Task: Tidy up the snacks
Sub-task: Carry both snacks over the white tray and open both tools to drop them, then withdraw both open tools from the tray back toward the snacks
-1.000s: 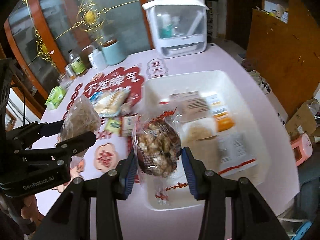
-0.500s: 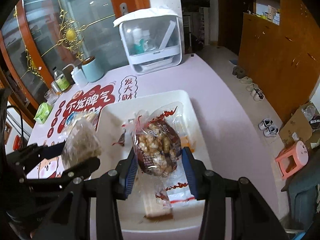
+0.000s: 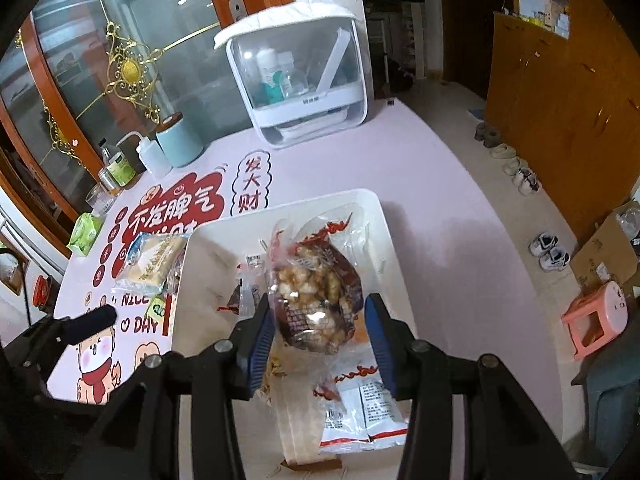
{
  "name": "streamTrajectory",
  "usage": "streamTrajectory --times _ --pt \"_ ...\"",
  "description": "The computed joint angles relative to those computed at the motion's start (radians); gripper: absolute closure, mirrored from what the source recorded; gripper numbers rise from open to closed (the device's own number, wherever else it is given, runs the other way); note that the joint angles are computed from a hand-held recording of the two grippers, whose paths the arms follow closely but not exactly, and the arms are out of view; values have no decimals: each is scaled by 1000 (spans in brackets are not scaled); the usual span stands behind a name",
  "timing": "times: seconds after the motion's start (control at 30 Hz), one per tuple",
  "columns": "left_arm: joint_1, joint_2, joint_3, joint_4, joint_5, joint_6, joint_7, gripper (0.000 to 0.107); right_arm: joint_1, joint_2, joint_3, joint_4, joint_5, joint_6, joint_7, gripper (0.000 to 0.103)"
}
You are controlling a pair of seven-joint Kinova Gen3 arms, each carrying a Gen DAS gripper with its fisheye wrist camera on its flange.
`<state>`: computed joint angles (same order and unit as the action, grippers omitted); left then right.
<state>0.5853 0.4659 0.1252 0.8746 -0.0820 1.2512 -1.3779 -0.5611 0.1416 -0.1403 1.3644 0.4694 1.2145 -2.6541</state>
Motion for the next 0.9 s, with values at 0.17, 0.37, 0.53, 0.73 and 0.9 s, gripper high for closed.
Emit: streamTrajectory --times 0.17,0.37,0.53,0.73,0.9 --pt "-31 -12 12 16 40 -4 -14 16 -1 12 3 -13 -8 8 -1 51" --pt "-34 -37 -1 55 23 -12 7 16 -21 11 -2 -16 7 20 -29 50" --pt "-56 -73 3 101 23 -31 9 16 -44 13 -9 -23 21 39 -53 50" --pt "-89 -116 9 147 26 -45 -2 16 -85 22 -18 -49 48 69 -95 50" --pt "-133 -155 13 187 43 -54 -32 16 -136 40 -24 -83 89 108 -153 50"
